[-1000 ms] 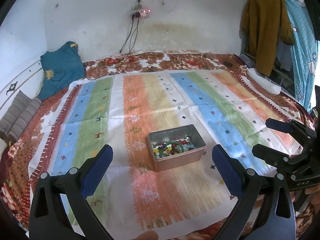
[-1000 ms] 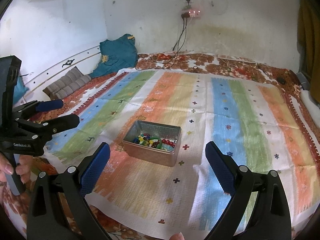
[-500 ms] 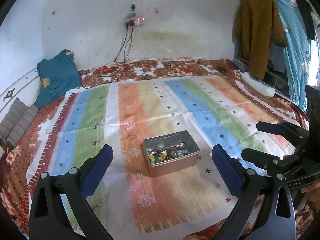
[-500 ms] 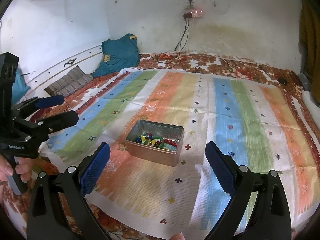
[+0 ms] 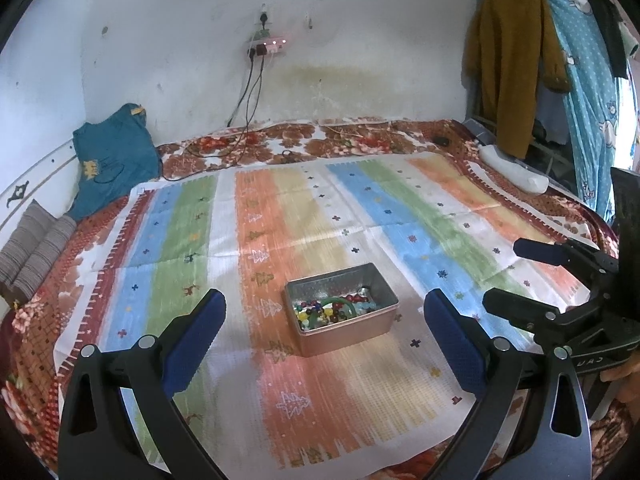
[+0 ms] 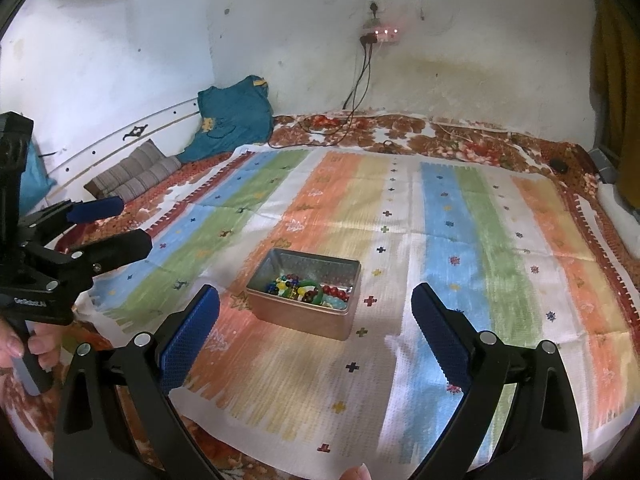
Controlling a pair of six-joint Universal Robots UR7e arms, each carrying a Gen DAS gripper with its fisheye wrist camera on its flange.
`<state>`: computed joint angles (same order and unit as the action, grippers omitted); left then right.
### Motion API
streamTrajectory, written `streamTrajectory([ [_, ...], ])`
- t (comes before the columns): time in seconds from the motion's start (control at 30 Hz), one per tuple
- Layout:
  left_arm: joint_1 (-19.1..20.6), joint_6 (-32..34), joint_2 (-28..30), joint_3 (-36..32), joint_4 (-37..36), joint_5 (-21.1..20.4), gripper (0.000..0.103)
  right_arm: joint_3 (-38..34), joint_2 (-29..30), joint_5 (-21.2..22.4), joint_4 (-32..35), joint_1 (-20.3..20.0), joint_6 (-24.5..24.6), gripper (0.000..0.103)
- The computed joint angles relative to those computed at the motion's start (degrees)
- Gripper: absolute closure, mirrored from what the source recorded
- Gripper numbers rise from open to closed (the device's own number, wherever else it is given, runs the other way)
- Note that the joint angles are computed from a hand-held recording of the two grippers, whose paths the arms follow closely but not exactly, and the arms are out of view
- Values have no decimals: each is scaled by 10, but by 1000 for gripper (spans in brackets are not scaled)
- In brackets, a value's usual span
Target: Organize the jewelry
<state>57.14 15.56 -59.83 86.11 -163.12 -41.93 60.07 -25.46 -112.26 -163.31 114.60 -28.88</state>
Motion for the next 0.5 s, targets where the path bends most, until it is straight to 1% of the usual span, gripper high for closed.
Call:
streamTrajectory([
  [0.13, 0, 3, 2, -2, -4, 1, 6, 5, -2, 0, -8, 1, -3, 5],
  [0.23, -1, 9, 5, -4, -25, 9, 6, 3, -1, -1, -9, 1, -1, 5],
  [0.37, 2, 4, 3, -7, -22, -3, 6, 0, 0, -3, -11, 1, -1, 5],
  [0.5, 1, 14, 2, -3, -37, -10, 6, 0, 1, -5, -12, 2, -2, 5],
])
